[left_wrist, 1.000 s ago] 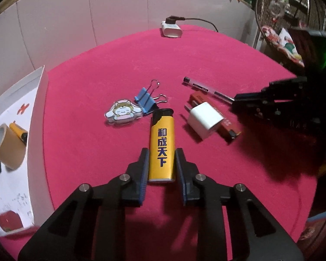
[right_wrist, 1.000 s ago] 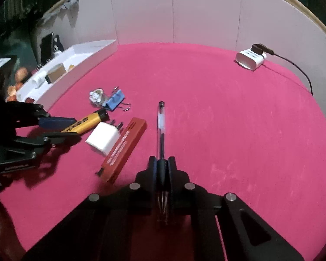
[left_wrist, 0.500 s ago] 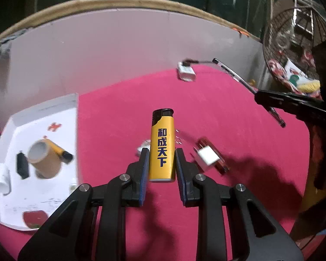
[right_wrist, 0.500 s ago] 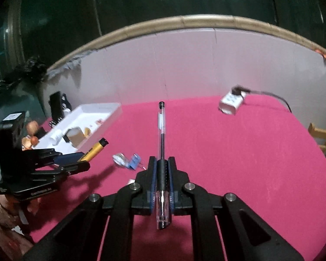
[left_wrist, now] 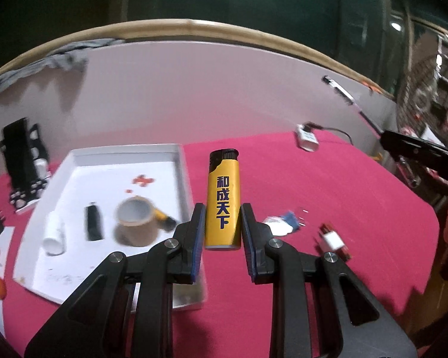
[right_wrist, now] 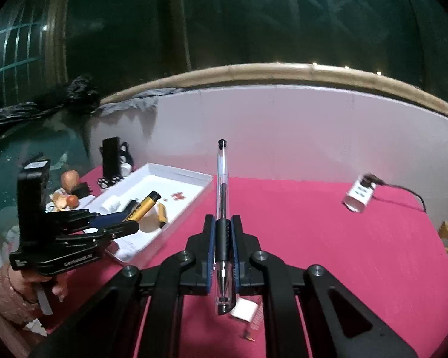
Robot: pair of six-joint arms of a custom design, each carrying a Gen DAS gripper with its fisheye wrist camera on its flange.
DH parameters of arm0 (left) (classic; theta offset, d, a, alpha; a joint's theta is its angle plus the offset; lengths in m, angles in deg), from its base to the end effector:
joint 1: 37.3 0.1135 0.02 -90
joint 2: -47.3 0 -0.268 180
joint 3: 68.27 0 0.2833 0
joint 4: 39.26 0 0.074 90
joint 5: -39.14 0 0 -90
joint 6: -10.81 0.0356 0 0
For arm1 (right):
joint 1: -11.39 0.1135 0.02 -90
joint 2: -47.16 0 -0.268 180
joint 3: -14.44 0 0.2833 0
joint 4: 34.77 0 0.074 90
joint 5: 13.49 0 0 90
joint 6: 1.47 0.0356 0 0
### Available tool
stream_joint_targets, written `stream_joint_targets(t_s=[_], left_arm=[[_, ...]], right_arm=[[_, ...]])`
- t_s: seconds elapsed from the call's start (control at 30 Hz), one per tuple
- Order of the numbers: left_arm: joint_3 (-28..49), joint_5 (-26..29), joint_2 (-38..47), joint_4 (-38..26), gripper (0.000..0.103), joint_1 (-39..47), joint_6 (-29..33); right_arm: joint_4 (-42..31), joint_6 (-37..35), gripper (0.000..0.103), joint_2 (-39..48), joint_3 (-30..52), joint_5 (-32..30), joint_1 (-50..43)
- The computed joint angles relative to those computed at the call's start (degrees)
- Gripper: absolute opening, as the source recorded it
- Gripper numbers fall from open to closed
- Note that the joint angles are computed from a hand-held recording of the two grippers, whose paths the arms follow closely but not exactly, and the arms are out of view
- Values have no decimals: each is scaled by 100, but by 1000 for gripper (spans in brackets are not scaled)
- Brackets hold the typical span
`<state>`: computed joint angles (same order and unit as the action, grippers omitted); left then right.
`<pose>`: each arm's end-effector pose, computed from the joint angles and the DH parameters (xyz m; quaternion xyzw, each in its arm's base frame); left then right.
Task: Organize rigid objects
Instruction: 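Carry the lighter and pen into the white tray and release both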
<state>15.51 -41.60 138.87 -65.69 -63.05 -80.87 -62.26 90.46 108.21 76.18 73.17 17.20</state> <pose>0.3562 -0.1782 0.2816 0.2206 0.8537 -0.1799 0.4360 0.2697 0.0295 0.3020 -0.0441 0.8504 0.0601 0.5209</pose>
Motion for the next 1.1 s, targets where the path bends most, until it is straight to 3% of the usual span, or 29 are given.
stream_joint_targets(t_s=[0.53,0.83,1.1], left_arm=[[-107,-211,87,144,23,1990,-507],[241,-186,753,8,23,1850,-403],[686,-674,1194,-127,23,1678,-277]], right_arm=[[89,116,7,2218,1594,-82,1318],[-110,94,7,3618,2408,-80,1947],[-270,188,7,4605,3068,78,2085]])
